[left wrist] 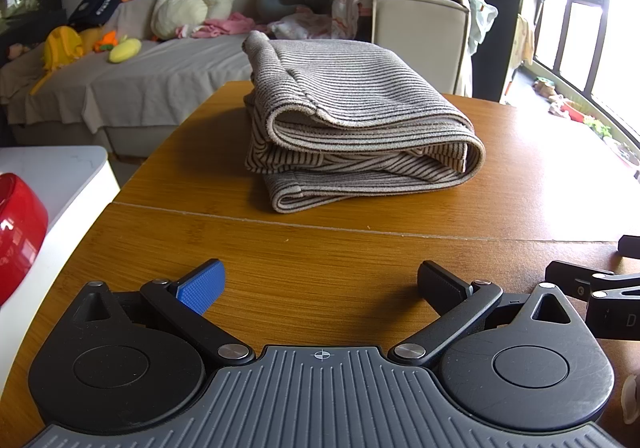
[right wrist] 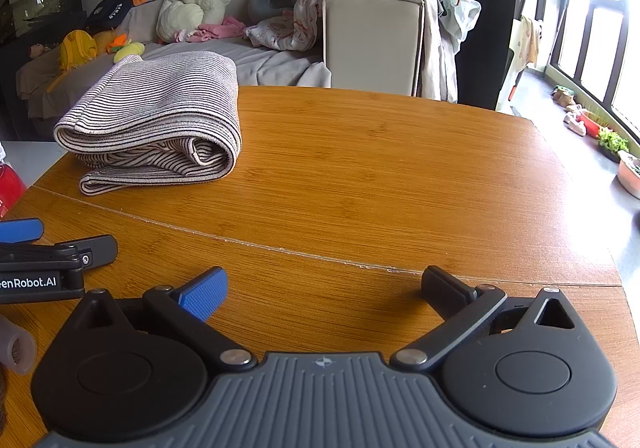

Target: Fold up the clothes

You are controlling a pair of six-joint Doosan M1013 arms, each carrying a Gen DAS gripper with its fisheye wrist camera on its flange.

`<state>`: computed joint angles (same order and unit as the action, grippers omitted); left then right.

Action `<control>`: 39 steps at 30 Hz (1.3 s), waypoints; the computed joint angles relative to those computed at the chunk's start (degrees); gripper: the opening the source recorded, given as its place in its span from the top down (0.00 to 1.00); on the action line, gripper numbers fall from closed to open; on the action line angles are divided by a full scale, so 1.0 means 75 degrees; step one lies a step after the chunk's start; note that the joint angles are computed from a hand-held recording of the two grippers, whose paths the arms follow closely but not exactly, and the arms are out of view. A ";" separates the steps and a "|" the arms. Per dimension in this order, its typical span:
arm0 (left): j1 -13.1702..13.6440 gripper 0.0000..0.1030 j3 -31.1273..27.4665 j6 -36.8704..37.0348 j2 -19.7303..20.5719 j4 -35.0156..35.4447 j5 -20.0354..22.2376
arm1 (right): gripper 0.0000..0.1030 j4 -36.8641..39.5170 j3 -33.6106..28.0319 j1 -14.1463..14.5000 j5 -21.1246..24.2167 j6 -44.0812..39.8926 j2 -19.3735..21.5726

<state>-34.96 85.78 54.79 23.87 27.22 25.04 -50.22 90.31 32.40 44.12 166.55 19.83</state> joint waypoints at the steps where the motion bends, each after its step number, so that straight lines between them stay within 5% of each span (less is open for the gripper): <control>1: 0.0000 0.00 0.0000 0.0000 0.0000 0.0000 0.0000 | 0.00 0.0000 0.0001 0.0000 0.0001 0.0002 -0.0002; 39: 0.0008 0.00 -0.0004 0.0014 0.0005 -0.0009 -0.0007 | 0.00 -0.0042 0.0017 -0.0012 -0.0065 0.0129 -0.0004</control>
<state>-34.90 85.75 54.90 23.91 27.15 24.99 -50.54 90.44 32.32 43.63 167.52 19.80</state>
